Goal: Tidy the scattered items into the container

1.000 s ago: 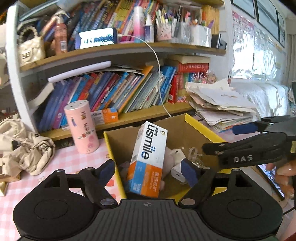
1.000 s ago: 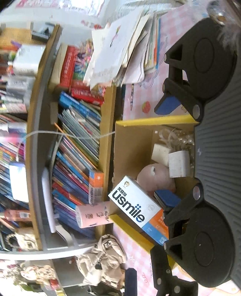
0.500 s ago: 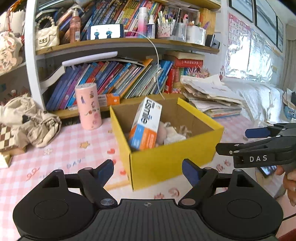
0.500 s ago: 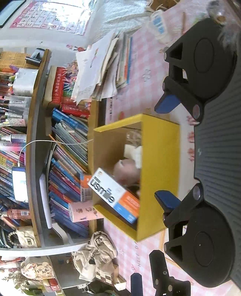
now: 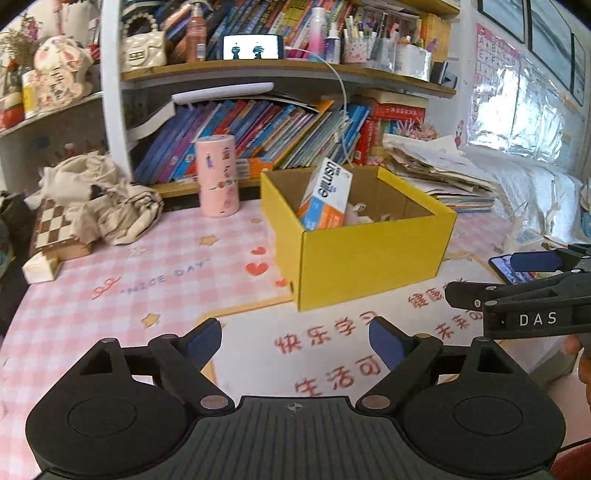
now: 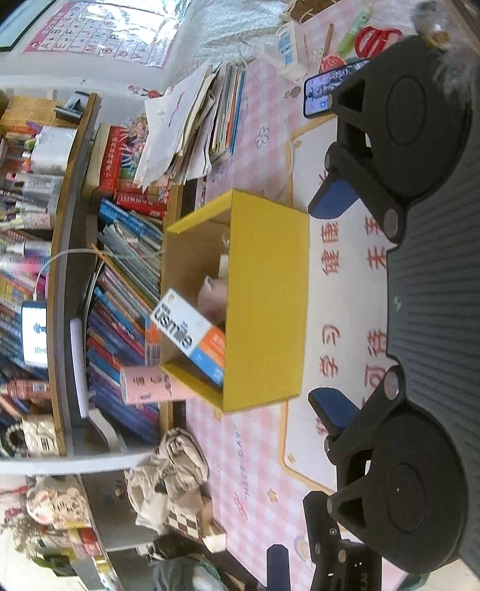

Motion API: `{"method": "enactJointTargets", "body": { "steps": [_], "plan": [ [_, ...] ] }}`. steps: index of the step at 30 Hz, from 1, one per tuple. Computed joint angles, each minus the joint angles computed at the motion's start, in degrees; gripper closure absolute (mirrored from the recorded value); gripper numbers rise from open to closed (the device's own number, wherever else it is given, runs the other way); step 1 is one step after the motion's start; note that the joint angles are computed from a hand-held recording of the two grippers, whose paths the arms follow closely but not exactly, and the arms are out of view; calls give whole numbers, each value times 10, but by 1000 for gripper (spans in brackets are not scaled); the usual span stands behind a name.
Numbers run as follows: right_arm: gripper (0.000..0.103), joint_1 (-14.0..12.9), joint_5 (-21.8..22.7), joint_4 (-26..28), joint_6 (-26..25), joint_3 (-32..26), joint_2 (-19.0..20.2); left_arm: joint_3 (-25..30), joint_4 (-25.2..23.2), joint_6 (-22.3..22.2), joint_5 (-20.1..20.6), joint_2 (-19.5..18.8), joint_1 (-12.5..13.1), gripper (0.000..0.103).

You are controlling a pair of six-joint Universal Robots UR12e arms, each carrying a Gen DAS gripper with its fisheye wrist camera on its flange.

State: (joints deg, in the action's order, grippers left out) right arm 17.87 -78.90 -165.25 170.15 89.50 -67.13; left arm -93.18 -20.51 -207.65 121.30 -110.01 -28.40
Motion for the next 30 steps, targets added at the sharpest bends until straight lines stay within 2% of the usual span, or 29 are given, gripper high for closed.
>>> {"method": "enactJointTargets", "body": {
  "steps": [10, 16, 23, 30],
  "plan": [
    [0, 22, -7, -7, -13, 22, -13, -32, -29, -39, 36, 26, -10, 10],
    [0, 32, -17, 18, 0, 24, -16, -44, -56, -76, 54, 37, -12, 6],
    [0, 38, -27, 33, 2, 27, -19, -53, -78, -108, 40, 45, -9, 6],
    [0, 39, -44, 35, 11, 28, -20, -53, -80, -110, 22, 45, -4, 6]
  ]
}}
